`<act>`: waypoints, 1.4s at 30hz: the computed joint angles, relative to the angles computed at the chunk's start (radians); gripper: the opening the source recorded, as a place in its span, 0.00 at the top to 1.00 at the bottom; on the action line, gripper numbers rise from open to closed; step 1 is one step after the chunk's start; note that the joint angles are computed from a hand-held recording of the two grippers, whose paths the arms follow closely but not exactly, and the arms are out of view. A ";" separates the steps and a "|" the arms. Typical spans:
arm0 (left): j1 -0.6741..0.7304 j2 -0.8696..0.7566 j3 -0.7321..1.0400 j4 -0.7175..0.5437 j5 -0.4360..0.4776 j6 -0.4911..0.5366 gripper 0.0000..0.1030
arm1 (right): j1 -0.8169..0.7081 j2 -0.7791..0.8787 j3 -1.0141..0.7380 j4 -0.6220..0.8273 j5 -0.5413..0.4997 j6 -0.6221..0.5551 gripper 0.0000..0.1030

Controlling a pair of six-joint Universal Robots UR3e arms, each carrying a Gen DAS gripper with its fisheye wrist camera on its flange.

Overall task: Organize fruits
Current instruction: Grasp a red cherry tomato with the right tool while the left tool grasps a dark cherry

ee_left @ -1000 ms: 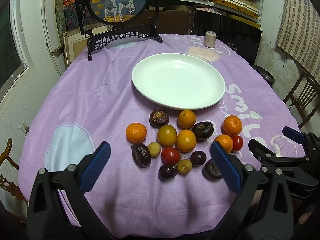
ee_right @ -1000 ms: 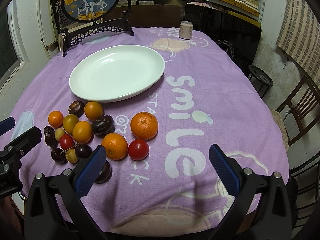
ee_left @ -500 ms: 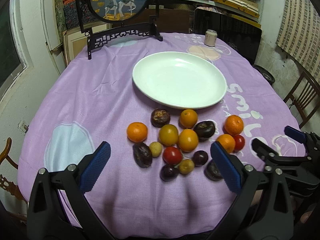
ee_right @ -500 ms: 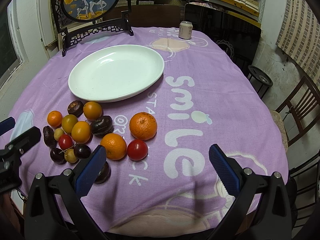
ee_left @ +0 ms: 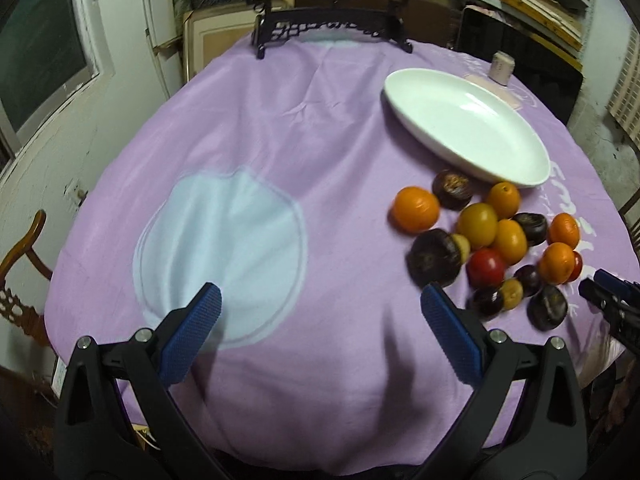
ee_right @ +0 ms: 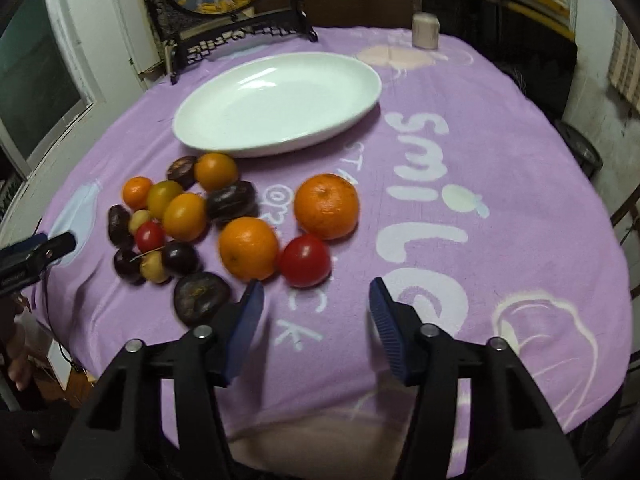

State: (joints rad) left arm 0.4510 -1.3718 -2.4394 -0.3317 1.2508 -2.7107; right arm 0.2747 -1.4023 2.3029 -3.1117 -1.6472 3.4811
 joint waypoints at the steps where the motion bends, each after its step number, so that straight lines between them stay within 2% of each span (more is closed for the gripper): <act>1: 0.008 0.006 0.006 -0.025 -0.009 0.008 0.02 | -0.008 0.013 -0.008 0.001 0.007 -0.008 0.50; 5: 0.007 0.028 0.009 -0.078 -0.031 0.052 0.02 | -0.046 0.071 -0.033 -0.028 0.083 -0.055 0.56; 8: -0.026 0.016 0.010 -0.077 -0.017 0.064 0.02 | -0.026 0.133 -0.087 -0.048 0.046 -0.076 0.66; 13: -0.063 0.006 0.033 -0.147 -0.023 0.079 0.02 | -0.045 0.135 -0.072 -0.080 0.065 -0.086 0.68; 17: -0.098 0.006 0.050 -0.215 -0.089 0.128 0.03 | -0.052 0.082 0.002 -0.097 0.065 -0.078 0.68; 19: -0.138 -0.025 0.061 -0.192 -0.088 0.120 0.12 | -0.065 0.048 0.051 -0.108 0.069 -0.075 0.68; 21: -0.193 -0.087 0.095 -0.185 -0.074 0.111 0.41 | -0.091 0.011 0.103 -0.123 0.084 -0.072 0.68; 22: -0.209 -0.116 0.114 -0.194 -0.077 0.110 0.46 | -0.106 0.002 0.134 -0.153 0.098 -0.072 0.68; 24: -0.241 -0.145 0.110 -0.124 -0.059 0.084 0.46 | -0.127 -0.023 0.175 -0.174 0.110 -0.067 0.68; 28: -0.255 -0.201 0.127 -0.073 -0.092 0.077 0.48 | -0.139 -0.039 0.213 -0.202 0.124 -0.062 0.68; 29: -0.255 -0.204 0.129 -0.074 -0.100 0.082 0.65 | -0.137 -0.038 0.212 -0.202 0.124 -0.062 0.68; 30: -0.256 -0.199 0.127 -0.073 -0.096 0.087 0.72 | -0.134 -0.037 0.211 -0.203 0.123 -0.061 0.68; 31: -0.260 -0.189 0.113 -0.050 -0.088 0.085 0.73 | -0.131 -0.036 0.209 -0.202 0.125 -0.061 0.68; 36: -0.207 -0.083 0.055 -0.067 -0.160 0.133 0.73 | -0.119 -0.034 0.195 -0.210 0.141 -0.064 0.68; 42: -0.151 0.007 0.068 -0.172 -0.239 0.185 0.73 | -0.113 -0.053 0.163 -0.183 0.146 -0.072 0.68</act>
State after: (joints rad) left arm 0.3005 -1.3644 -2.3711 -0.5032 1.0113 -2.5253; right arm 0.1613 -1.4549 2.4655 -3.2946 -1.5013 3.4091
